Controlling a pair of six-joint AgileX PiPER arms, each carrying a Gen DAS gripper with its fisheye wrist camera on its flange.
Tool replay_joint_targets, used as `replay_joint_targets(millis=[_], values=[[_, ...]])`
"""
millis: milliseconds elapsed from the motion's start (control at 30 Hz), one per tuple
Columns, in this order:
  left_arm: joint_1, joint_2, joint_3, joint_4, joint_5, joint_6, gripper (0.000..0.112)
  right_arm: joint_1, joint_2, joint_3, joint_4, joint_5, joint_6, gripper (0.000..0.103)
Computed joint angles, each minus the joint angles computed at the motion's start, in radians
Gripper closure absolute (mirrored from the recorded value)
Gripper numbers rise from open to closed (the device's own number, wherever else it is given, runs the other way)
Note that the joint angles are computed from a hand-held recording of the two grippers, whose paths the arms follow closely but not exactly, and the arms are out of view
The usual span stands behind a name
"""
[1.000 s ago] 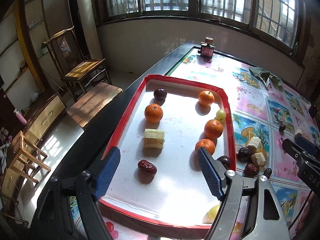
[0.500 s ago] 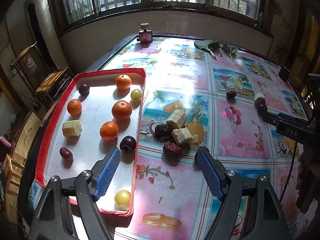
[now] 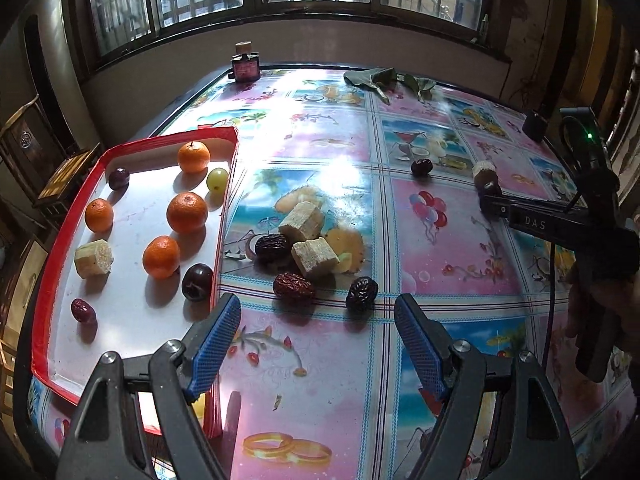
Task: Organize fruits
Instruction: 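Grasp another red date with the left gripper while the right gripper grasps a dark plum, then carry the red date and dark plum over the red tray with both grippers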
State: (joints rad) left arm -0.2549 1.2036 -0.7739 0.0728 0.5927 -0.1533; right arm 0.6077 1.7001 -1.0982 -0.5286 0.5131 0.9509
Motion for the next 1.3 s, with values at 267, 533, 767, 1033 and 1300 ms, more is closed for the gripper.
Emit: replay_joint_targets(millis=[267, 533, 767, 1033, 1300], values=[[-0.013, 0.14, -0.063, -0.099, 0.003, 0.079, 0.035, -0.01, -0.041, 0.055, 0.013, -0.037, 0.0, 0.078], [-0.018, 0.215, -0.101, -0.158, 0.004, 0.153, 0.082, -0.016, -0.05, 0.069, 0.016, -0.056, 0.003, 0.078], [-0.006, 0.197, -0.091, -0.19, 0.009, 0.191, 0.095, -0.001, -0.059, 0.086, -0.052, -0.052, 0.086, 0.078], [-0.043, 0.108, -0.028, -0.189, 0.032, 0.152, 0.095, 0.033, -0.127, 0.133, -0.088, -0.009, 0.16, 0.078], [-0.088, -0.008, 0.033, -0.126, 0.057, 0.044, 0.095, 0.136, -0.216, 0.203, -0.107, 0.09, 0.266, 0.078]])
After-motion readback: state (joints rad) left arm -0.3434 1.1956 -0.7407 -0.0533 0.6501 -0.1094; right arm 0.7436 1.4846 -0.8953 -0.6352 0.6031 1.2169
